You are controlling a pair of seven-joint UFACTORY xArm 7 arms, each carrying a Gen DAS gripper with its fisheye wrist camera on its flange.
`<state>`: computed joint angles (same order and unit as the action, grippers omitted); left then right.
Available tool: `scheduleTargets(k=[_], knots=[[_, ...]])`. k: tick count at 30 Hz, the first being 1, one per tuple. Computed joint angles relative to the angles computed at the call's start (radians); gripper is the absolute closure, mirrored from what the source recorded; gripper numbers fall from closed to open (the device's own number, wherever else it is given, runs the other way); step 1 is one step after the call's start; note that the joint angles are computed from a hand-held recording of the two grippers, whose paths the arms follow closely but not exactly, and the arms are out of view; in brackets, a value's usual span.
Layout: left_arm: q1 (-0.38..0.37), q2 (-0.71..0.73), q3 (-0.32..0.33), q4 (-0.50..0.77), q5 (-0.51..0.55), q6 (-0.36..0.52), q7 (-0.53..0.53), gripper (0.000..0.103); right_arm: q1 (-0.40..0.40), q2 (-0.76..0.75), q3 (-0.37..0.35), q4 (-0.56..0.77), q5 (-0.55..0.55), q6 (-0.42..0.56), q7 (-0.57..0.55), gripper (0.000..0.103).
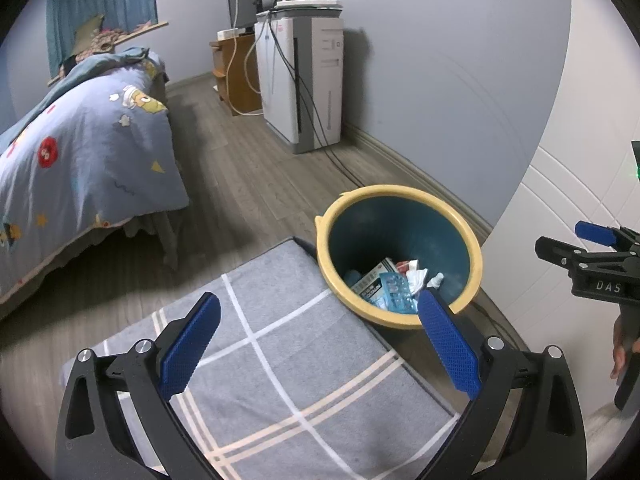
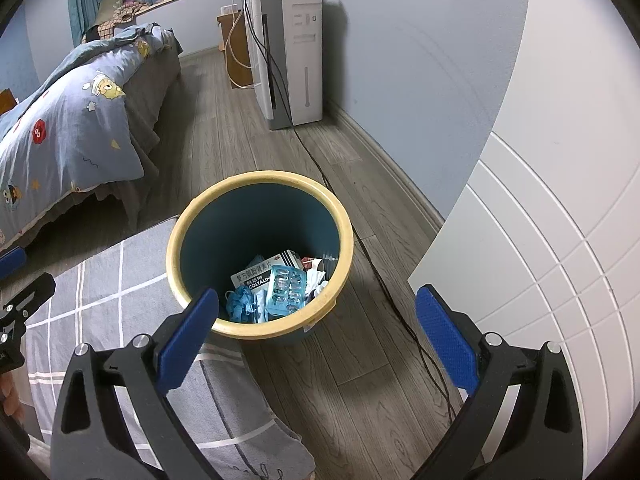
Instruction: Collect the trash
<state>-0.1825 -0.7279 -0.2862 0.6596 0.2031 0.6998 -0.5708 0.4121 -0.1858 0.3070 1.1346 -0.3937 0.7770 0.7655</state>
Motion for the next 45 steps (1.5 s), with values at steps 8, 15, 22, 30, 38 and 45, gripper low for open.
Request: scheduleTargets(k=[8, 15, 22, 30, 38, 45], knots=[[0.000, 0.005, -0.002, 0.003, 0.004, -0.001, -0.004, 0.005, 0.001, 0.002, 0.000, 0.001, -0.003, 0.002, 0.001, 0.006], [0.000, 0.008, -0.005, 0.006, 0.006, 0.000, -0.010, 0.005, 0.003, 0.004, 0.000, 0.000, -0.007, 0.003, 0.002, 0.006], [-0.003, 0.010, -0.002, 0.005, 0.007, -0.003, -0.007, 0.005, 0.004, 0.007, -0.001, 0.001, -0.005, 0.003, -0.002, 0.006], [-0.003, 0.008, -0.003, 0.004, 0.007, -0.003, -0.007, 0.005, 0.005, 0.006, -0.001, -0.001, -0.006, 0.003, 0.001, 0.006], [-0.002, 0.009, -0.005, 0.004, 0.009, -0.003, -0.011, 0.005, 0.006, 0.006, -0.001, 0.000, -0.006, 0.005, 0.001, 0.006], [-0.010, 0.004, 0.007, -0.005, 0.000, -0.024, -0.002, 0.005, 0.004, 0.001, -0.001, -0.013, -0.007, -0.002, 0.005, 0.006]])
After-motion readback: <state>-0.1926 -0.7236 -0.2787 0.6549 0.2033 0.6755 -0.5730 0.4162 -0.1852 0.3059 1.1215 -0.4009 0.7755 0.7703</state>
